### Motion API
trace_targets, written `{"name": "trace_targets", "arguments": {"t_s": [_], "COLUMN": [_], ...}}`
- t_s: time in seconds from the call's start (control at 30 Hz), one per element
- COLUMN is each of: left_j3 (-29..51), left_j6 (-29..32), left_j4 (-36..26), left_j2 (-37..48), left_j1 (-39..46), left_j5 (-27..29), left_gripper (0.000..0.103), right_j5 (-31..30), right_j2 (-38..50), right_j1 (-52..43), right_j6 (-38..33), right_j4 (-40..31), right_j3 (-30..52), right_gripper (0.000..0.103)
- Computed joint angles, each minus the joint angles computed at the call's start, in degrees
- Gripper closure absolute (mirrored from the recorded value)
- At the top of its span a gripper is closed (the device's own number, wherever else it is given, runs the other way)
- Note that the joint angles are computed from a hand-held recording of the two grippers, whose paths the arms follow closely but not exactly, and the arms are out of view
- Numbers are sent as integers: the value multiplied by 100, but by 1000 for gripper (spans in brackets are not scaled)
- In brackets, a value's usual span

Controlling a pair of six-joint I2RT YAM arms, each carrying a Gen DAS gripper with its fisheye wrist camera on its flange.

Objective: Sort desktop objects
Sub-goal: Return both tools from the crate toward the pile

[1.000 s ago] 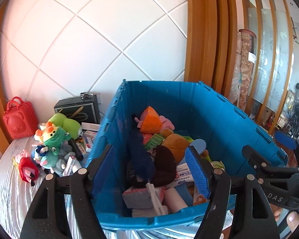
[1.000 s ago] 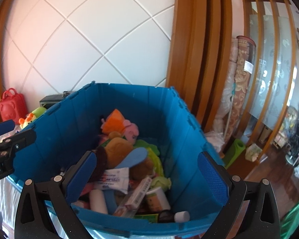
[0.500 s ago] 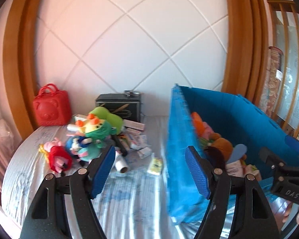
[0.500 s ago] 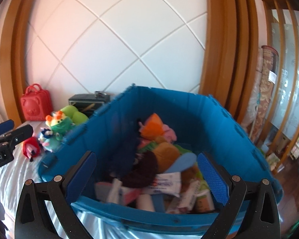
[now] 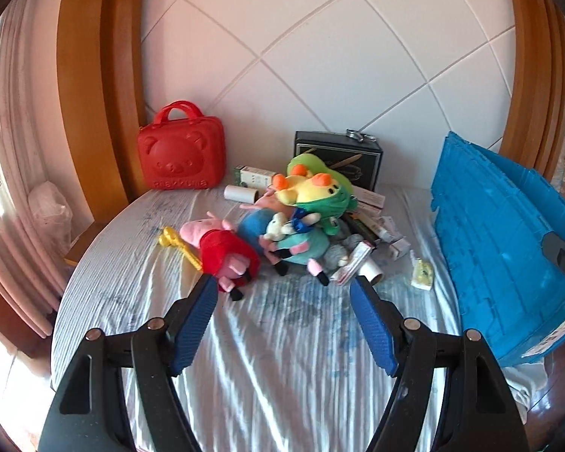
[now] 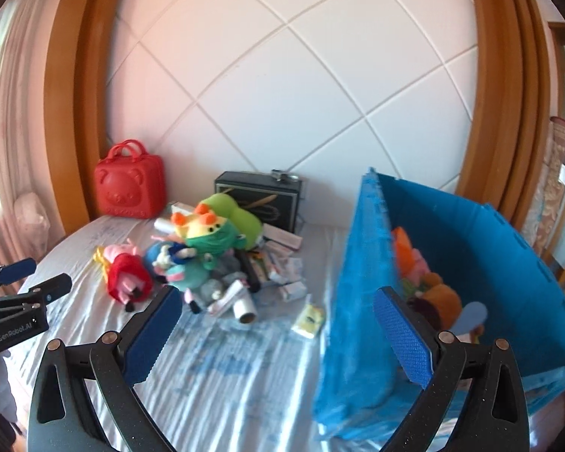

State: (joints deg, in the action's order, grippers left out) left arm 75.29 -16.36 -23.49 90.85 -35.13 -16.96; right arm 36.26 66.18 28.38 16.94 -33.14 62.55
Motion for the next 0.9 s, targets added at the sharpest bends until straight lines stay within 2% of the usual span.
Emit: {"name": "trace_targets", "arguments": {"t_s": [0.13,0.27,0.4,0.53,0.6,0.77,0.9], "left_j3": [-140,-106,335,871,1087,1979,3563], "left_j6": [70,66,-115,-247,-381,-444,-189], "left_j4": [-18,34,-174,-428,-502,-817,-1437], "left_j2": [124,387,978,1673,1983,2904,4111], "left_j1": [771,1300,1652,1898,2031,2361,2650], "left_j5": [504,620,470,271,286,455,632], "left_gripper": [31,31,31,31,31,31,31], "right_j5": [68,-218,-831,-1763,-1926,-2331,-2303], "right_j2": [792,1272,1881,2602,2944,3700,4328], "right_j1": [313,33,-506,-1160,-1338,-1641,-1748], "right_j6": [285,203,-196,-422,-455,-426,-286], "right_j4": [-4,104,526,1017,1186,1175,1034], "right_j3": [341,536,641,762,854,1263,1744], "right_gripper": [0,0,0,0,0,0,0]}}
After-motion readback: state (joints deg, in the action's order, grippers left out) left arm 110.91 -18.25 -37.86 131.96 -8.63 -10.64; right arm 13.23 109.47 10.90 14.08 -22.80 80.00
